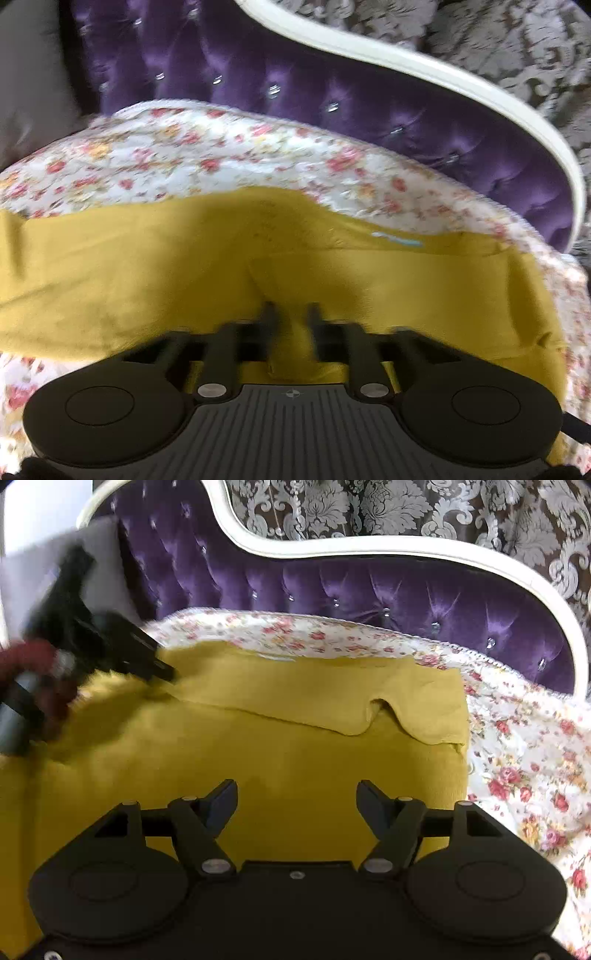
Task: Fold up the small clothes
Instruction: 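Lay the sleeve across the sweater body with the right tool and release, then move the left tool to the other sleeve cuff near the pillow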
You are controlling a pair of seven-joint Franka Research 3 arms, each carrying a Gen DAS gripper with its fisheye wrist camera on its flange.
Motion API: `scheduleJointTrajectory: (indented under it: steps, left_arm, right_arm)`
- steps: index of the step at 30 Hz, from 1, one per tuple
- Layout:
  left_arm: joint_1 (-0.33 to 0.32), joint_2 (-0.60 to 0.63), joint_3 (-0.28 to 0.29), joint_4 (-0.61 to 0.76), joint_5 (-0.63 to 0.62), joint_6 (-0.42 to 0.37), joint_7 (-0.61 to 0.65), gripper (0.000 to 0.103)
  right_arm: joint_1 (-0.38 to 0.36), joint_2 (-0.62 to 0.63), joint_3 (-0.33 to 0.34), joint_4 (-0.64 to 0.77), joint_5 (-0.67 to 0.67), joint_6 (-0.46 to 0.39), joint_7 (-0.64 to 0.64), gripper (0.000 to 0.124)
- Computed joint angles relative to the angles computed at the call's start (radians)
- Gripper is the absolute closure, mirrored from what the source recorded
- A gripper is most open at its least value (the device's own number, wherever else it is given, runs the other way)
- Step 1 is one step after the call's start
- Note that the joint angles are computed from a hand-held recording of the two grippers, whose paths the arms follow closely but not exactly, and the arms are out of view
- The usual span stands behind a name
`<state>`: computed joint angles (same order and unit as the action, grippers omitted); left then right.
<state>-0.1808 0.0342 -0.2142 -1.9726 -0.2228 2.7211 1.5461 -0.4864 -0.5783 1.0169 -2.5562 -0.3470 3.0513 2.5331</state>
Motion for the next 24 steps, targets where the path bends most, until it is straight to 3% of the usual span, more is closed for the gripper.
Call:
scheduleJointTrajectory:
  steps: [4, 15, 19, 24]
  left_arm:
    - [0.003, 0.004, -0.001, -0.002, -0.032, 0.014, 0.022, 0.098]
    - [0.006, -0.017, 0.009, 0.012, 0.056, 0.077, 0.053, 0.100]
    - [0.013, 0.006, 0.029, 0.049, 0.258, 0.106, -0.078, 0.100]
    - [0.026, 0.074, 0.030, 0.122, 0.346, 0.006, -0.139, 0.098]
  right_arm:
    - [-0.051, -0.016, 0.054, -0.023, 0.021, 0.029, 0.057, 0.052]
    - [-0.076, -0.043, 0.082, -0.025, 0.053, 0.000, 0.089, 0.037]
    - [-0.081, -0.046, 0.084, -0.031, 0.057, 0.009, 0.102, 0.034]
    - [-0.093, -0.049, 0.094, -0.025, 0.060, -0.002, 0.114, 0.028]
